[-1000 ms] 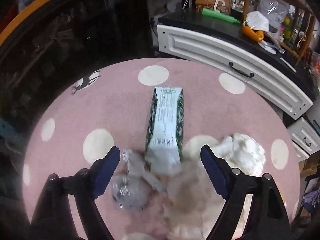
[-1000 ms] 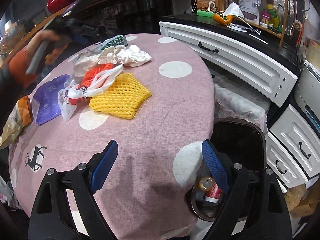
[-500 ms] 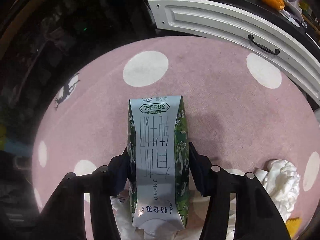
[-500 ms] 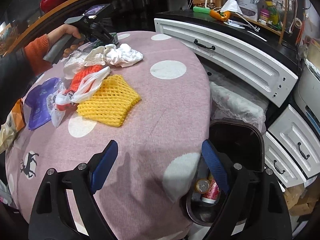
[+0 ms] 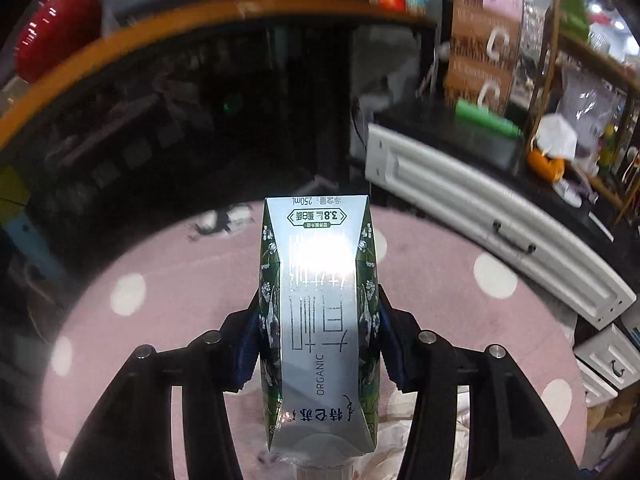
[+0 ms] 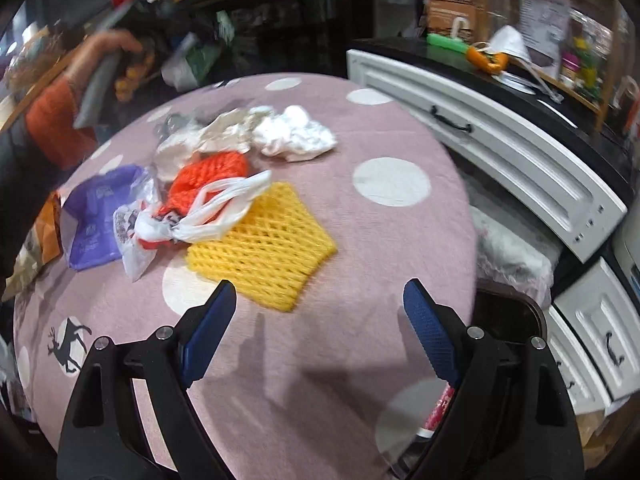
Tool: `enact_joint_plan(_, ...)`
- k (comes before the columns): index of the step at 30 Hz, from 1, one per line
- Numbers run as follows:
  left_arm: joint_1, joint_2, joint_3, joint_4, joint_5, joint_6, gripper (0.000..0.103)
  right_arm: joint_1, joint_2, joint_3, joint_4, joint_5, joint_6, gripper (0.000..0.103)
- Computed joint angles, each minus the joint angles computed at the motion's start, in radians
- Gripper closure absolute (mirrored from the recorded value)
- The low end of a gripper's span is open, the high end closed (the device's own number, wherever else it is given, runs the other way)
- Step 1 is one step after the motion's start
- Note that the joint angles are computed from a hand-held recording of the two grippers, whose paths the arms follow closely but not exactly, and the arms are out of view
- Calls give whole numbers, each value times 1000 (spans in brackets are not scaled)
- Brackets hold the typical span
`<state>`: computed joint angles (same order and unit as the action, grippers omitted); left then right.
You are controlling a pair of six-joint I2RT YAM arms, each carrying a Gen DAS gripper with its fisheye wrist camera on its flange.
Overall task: Collect trash
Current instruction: 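Grasp the green milk carton with the left tool while the right tool grasps the yellow foam net, then carry the yellow foam net over the bin and release it with the right tool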
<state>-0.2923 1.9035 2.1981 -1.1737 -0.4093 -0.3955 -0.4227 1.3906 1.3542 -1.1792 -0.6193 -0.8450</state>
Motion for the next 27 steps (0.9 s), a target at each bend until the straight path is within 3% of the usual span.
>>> enact_joint_plan(7,-97,-288,-276,117,-12,-64,53,133,-7,-41,67,65,21,18)
enact_joint_plan(10,-158,-382,-379,157,-27,-102,53,174,8,-53,110,90,59,24)
enact_joint_plan(13,-228,-435,-451,175,-54,-143,53,175,14,-49,104,68,58,41)
enact_joint_plan(15,-293,-468,-496,176,-112,-171,53,171,16,-42,81,54,41,65)
enact_joint_plan(18,-378,-489,-548,178,-163,-204,53,166,4,-57,65,36,20,80)
enact_joint_plan(21,-454,-512,-596,177,-192,-261,53,138,-22,-85,63,11,13,87)
enact_joint_plan(27,-602,-536,-656,148,-287,-369,53,-4,-48,-87,-1,-52,-54,88)
